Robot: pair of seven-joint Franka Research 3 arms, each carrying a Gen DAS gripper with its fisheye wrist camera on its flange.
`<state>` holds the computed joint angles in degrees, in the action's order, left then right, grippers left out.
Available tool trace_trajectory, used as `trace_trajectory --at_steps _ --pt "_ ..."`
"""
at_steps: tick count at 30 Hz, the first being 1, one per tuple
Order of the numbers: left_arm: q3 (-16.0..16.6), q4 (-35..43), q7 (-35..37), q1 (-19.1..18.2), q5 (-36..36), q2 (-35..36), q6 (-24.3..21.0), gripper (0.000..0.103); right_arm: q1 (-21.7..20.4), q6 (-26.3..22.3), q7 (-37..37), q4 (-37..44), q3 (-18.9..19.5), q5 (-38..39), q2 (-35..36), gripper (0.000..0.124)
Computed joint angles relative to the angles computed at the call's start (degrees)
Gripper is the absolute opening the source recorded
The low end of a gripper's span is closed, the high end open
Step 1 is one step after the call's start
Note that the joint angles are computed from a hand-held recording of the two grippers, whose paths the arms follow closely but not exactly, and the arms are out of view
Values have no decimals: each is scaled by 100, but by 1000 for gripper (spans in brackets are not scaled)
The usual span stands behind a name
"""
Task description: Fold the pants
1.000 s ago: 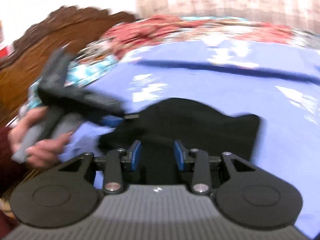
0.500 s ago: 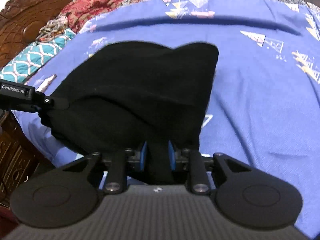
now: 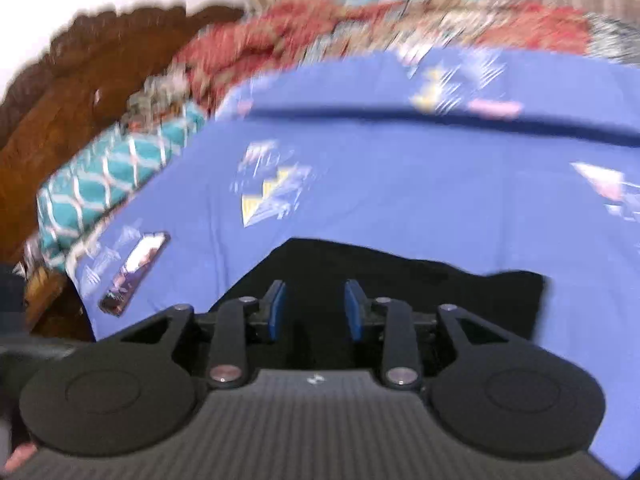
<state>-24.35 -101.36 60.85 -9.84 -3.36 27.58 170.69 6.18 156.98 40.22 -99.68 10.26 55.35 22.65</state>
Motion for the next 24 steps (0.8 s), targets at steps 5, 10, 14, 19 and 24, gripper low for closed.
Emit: trace_trajectory --at_steps 5,10,14,19,24 --pt "602 -55 -518 -487 390 -75 -261 17 720 -935 2295 1540 -563 -1866 1374 4" --pt "298 -144 -468 -157 298 60 -52 24 729 -940 2926 1894 -449 -2418 1651 0" --pt "94 -208 -286 80 149 17 -101 46 379 -641 2484 1339 -51 -2216 1242 8" --pt "112 -371 -55 146 165 -180 -50 70 -550 -121 920 188 687 -279 363 38" --pt "945 -251 -544 -552 933 -347 -227 83 -1018 148 -272 -785 755 1552 -378 53"
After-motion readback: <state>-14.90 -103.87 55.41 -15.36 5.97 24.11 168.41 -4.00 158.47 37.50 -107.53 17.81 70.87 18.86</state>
